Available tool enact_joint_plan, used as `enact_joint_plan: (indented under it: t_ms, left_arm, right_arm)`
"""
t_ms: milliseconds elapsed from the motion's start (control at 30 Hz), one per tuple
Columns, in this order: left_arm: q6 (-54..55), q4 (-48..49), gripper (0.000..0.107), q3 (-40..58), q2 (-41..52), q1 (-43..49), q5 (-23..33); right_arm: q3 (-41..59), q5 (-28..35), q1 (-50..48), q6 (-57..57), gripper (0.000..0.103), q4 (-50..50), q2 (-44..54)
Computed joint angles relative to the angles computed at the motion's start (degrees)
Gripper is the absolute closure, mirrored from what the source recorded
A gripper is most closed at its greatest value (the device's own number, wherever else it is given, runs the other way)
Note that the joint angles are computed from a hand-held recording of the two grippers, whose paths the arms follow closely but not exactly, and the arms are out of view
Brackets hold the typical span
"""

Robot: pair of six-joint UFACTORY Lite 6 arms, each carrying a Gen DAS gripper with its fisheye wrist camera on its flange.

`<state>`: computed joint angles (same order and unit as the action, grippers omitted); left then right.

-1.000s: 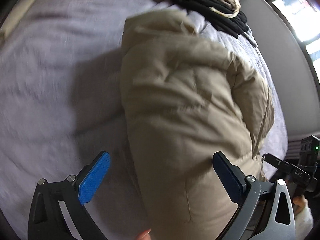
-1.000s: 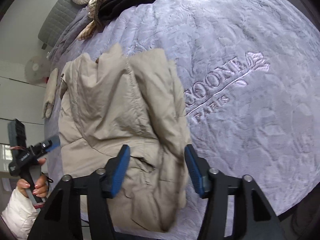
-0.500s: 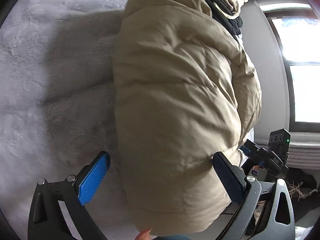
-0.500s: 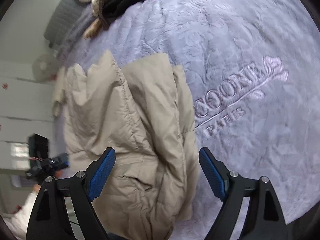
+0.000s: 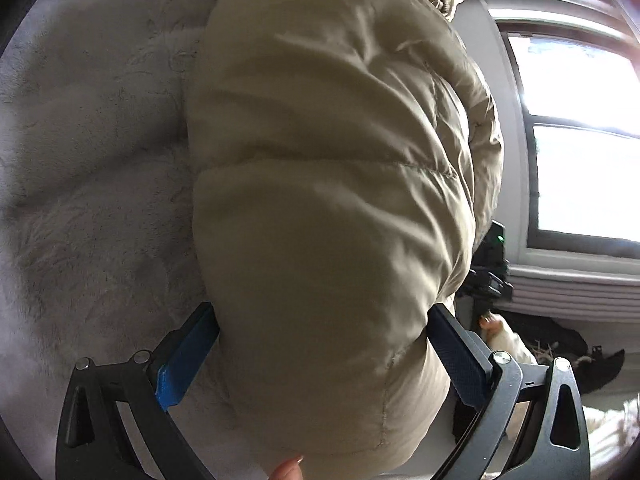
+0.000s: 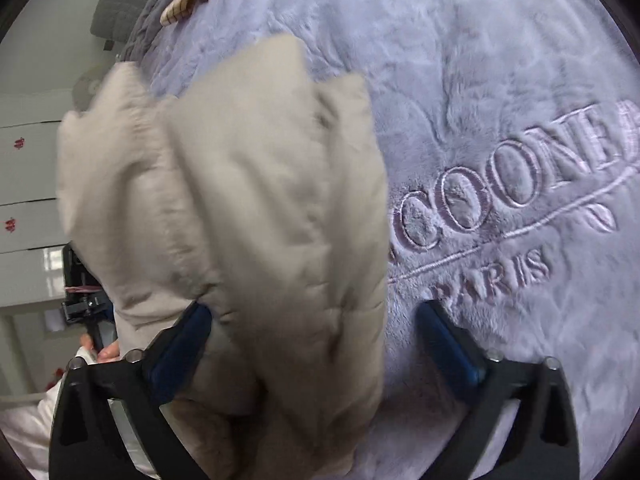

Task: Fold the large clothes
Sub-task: 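Carry the held beige jacket bundle across the bed with both tools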

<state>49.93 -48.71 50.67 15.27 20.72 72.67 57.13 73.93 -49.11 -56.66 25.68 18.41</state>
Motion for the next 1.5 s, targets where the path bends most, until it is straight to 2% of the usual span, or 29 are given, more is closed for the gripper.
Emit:
enact_joint_plan:
  t_ms: [167,300,467,567,600,633,667,700,767,867,1067,1133,1300,1400,1500]
  left_arm:
    - [6.5,-2.9,0.005,0.3,6.6,1.6,0.9]
    - [7.4,-5.7,0.005,-0.7,8.3,-0.4,-0.6]
    - [5.8,-6.6,0.004,-1.1,9.7,-1.5,-2.8]
    - [4.1,-4.8,0.005,-2.9,6.4,-1.1,-3.9]
    - [3.4,-4.6,0.008,-3.3,5.0,-1.7,-4.3]
    - [2.7,-4.3,0.012,-4.1,2.6,-2.2,-4.7]
    - [2.3,-4.0,0.016,-4.5,1.0,-2.2,-4.7]
    - [2.0,-3.7,0.022,-4.8,-0.6,-1.8,-4.3]
    - [1.6,-3.1,0.026,-5.1,-3.3,-0.6,-2.7]
    - [0.9,-2.1,0.026,-4.2,-6.4,0.3,-0.6]
    - [1.7,0.3,0.026,-1.6,-11.5,7.6,7.0]
    - [3.2,3.2,0.026,-0.6,-13.2,13.5,11.1]
    - [6.3,9.4,0.026,11.5,-6.4,26.1,17.0]
    - [7.0,11.5,0.026,19.1,-0.7,30.3,17.0]
    - [6.7,13.1,0.026,27.6,6.7,33.3,17.1]
  right_arm:
    - [4.5,2.8,2.2,-4.2,0.000,3.5,6.8]
    - [5.2,5.6,6.3,-5.6,0.000,11.2,10.6]
    - [1.9,2.0,11.1,-4.4,0.000,15.6,10.8]
    - [1.1,0.9,11.6,-1.4,0.000,15.8,9.2]
    - [0.7,1.0,11.6,-0.2,0.003,15.4,8.5]
    - [0.4,1.5,11.6,1.0,0.011,15.7,7.7]
    - [-0.7,1.4,12.0,1.4,0.023,16.5,6.4]
    - [-1.4,1.6,11.9,1.7,0.028,17.0,4.9]
    - [-2.9,2.2,11.9,2.1,0.045,17.9,1.9]
    - [-5.6,3.2,13.2,3.1,0.050,19.5,-3.7]
    - [-10.8,5.1,19.4,7.1,0.051,26.0,-16.3]
    - [-11.3,3.2,25.2,10.2,0.051,29.1,-19.7]
    - [-13.1,-7.0,44.1,13.9,0.051,39.9,-21.0]
    - [-13.0,-12.6,54.0,12.3,0.051,47.0,-17.6]
    - [-6.9,-18.7,63.5,8.5,0.051,55.5,-7.1]
